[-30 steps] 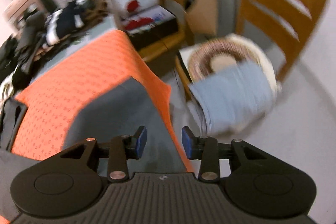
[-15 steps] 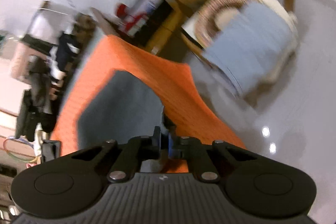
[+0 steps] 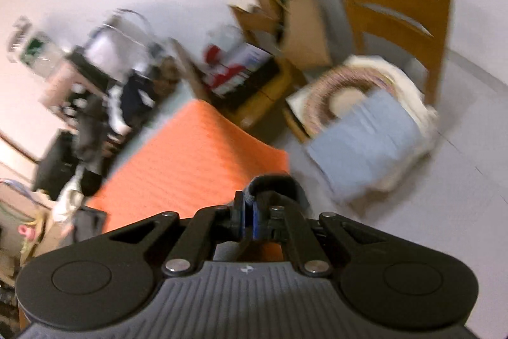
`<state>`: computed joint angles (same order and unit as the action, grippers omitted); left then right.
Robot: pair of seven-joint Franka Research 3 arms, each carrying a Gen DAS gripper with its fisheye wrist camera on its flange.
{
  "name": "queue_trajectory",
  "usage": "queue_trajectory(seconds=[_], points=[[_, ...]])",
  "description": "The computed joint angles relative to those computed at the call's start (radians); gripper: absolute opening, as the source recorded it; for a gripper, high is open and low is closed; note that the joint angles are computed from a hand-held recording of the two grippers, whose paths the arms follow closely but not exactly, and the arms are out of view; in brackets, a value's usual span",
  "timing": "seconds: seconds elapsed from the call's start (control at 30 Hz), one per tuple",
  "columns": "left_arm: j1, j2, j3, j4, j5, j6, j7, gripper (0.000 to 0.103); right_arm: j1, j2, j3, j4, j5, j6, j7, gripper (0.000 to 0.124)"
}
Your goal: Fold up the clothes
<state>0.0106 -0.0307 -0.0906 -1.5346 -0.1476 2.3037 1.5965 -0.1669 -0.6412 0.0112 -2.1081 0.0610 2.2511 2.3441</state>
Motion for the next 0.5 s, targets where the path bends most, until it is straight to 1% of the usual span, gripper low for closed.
queue_trajectory(seconds=[0.07, 0.1, 0.2, 0.23, 0.33, 0.4, 0.5], points=[[-0.003, 0.0, -0.002, 0.001, -0.005, 0.003, 0.015, 0.064, -0.007, -0.024, -0.007, -0.052, 0.017, -0.038, 0.032, 0.007], [-0.003, 0.001, -0.002, 0.003, -0.003, 0.001, 0.021, 0.064, -0.008, -0.038, -0.004, -0.078, 0.017, -0.048, 0.038, 0.01], [-0.002, 0.002, -0.001, 0.011, 0.0, -0.004, 0.04, 0.064, -0.03, -0.03, 0.035, -0.078, -0.061, -0.121, 0.04, 0.015], [-0.001, 0.002, 0.0, 0.013, 0.001, -0.005, 0.047, 0.064, -0.03, -0.029, 0.043, -0.077, -0.081, -0.129, 0.036, 0.016], [0.005, 0.015, 0.004, 0.035, 0.018, -0.012, 0.056, 0.064, -0.01, -0.012, 0.045, -0.058, -0.107, -0.121, 0.007, 0.023], [0.013, 0.031, 0.006, 0.058, 0.034, -0.016, 0.056, 0.064, 0.003, 0.021, 0.049, -0.024, -0.115, -0.104, -0.008, 0.027], [0.028, 0.072, 0.009, 0.12, 0.055, -0.036, 0.05, 0.064, 0.027, 0.081, 0.061, 0.043, -0.133, -0.091, -0.03, 0.031]])
